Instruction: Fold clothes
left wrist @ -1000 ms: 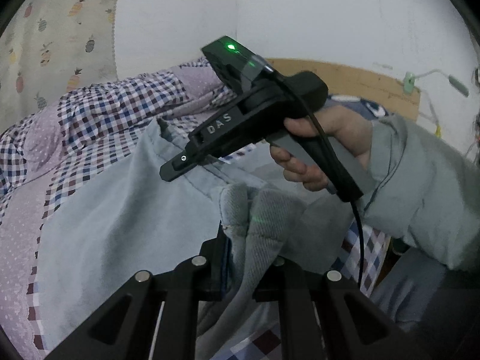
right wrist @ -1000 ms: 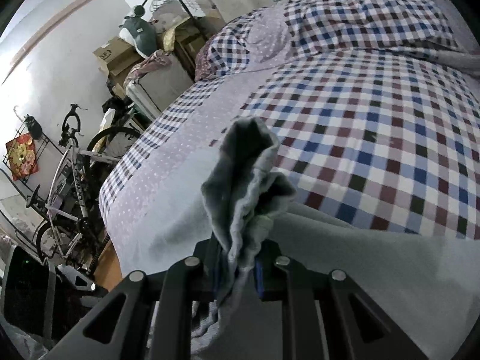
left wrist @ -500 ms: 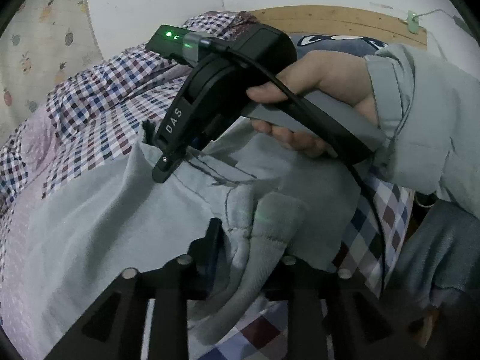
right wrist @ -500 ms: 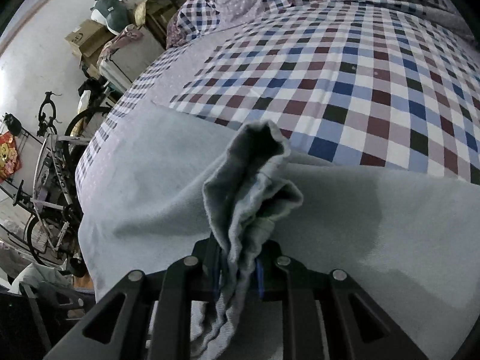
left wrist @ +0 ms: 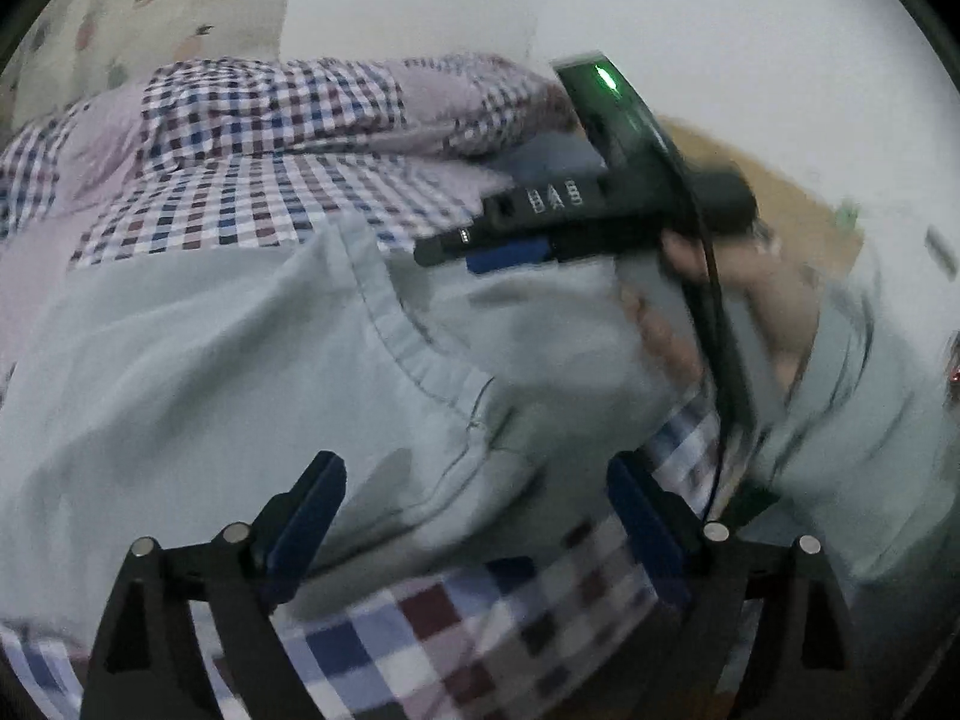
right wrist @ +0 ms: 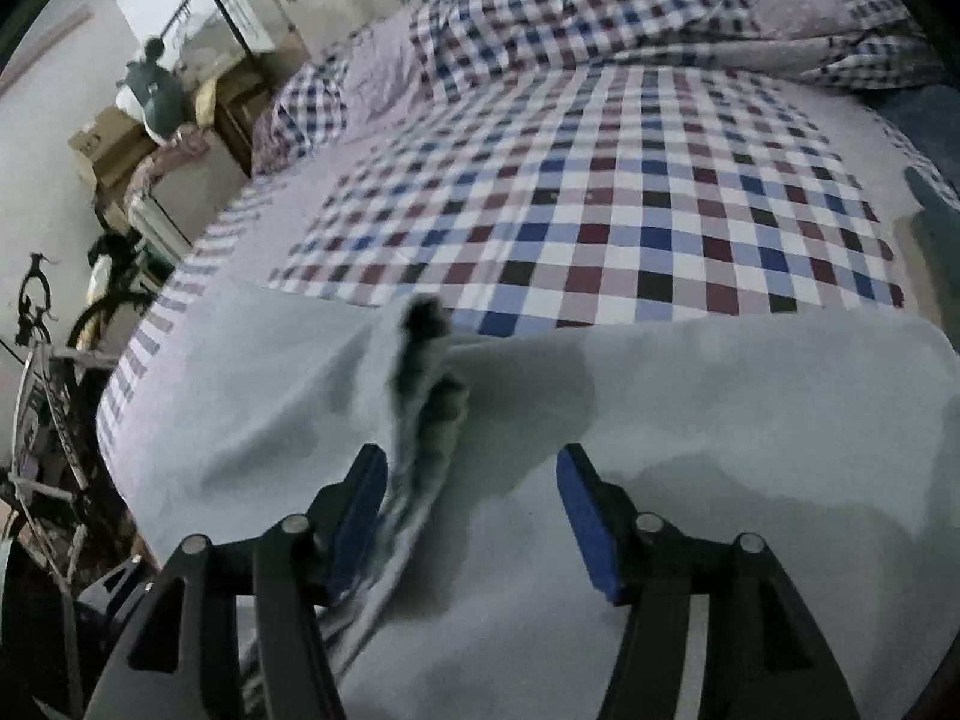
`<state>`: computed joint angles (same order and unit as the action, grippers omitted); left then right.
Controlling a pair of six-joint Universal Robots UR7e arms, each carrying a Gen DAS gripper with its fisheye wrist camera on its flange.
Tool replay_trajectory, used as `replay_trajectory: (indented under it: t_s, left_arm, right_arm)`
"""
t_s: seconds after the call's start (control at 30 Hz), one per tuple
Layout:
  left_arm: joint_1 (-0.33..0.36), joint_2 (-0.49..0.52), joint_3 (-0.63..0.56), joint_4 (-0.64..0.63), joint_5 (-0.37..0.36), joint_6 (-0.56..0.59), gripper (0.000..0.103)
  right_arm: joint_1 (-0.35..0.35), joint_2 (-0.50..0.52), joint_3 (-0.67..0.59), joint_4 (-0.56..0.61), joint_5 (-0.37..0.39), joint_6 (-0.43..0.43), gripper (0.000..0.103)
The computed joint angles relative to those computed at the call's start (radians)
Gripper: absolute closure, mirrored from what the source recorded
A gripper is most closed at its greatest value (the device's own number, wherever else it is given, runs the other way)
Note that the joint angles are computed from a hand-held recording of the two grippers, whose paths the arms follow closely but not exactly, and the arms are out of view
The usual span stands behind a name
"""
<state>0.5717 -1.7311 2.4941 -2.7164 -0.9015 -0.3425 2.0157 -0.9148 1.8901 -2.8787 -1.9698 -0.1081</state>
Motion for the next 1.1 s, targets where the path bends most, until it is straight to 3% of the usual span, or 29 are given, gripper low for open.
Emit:
replay_trajectory:
  t_s: [0.13,0.23,0.3,0.4,0.43,0.5,0.6,0.73,0.93,1.03,1.1]
  left_arm:
    - [-0.021,-0.147,0.041,-0.012,0.029,-0.092,0.003]
    - [-0.062,-0.301,0.096,0.009,0.136,-0.227,0.003]
    - [-0.087,-0.406,0.137,-0.002,0.224,-0.301,0.003]
    - [-0.079,-0.532,0.175,0.023,0.324,-0.415,0.002]
    - [-0.060,-0.559,0.181,0.036,0.341,-0.460,0.002]
    - [-0.026,-0.595,0.185,0.048,0.346,-0.522,0.002]
    - [-0.018,-0.652,0.183,0.177,0.411,-0.625,0.002]
    - [0.100,-0.580,0.182,0.050,0.338,-0.582,0.002]
    - [0.210,-0.550,0.197,-0.126,0.237,-0.520,0.002]
    - [0.198,-0.601,0.213,-0.111,0.238,-0.551,0.002]
    - [0.211,-0.582,0.215,-0.156,0.224,-0.542,0.002]
  right_arm:
    - [0.061,-0.010,0.099,-0.174,0.047,0.001,0.041]
    - [0.098,-0.001,0.160,-0.299,0.093,0.011,0.040]
    - [0.105,0.005,0.181,-0.311,0.147,-0.002,0.043]
    - [0.107,0.026,0.177,-0.274,0.182,0.020,0.068]
    - [0.102,0.029,0.175,-0.247,0.170,0.035,0.083]
    - [0.098,0.038,0.176,-0.216,0.134,0.061,0.090]
    - [0.096,0.055,0.177,-0.180,0.073,0.099,0.098]
    - [0.090,0.052,0.185,-0.182,0.049,0.109,0.100]
    - [0.092,0.073,0.184,-0.229,0.022,0.115,0.100]
    - [0.094,0.083,0.183,-0.249,0.014,0.113,0.100]
    - [0.093,0.083,0.187,-0.262,0.006,0.102,0.099]
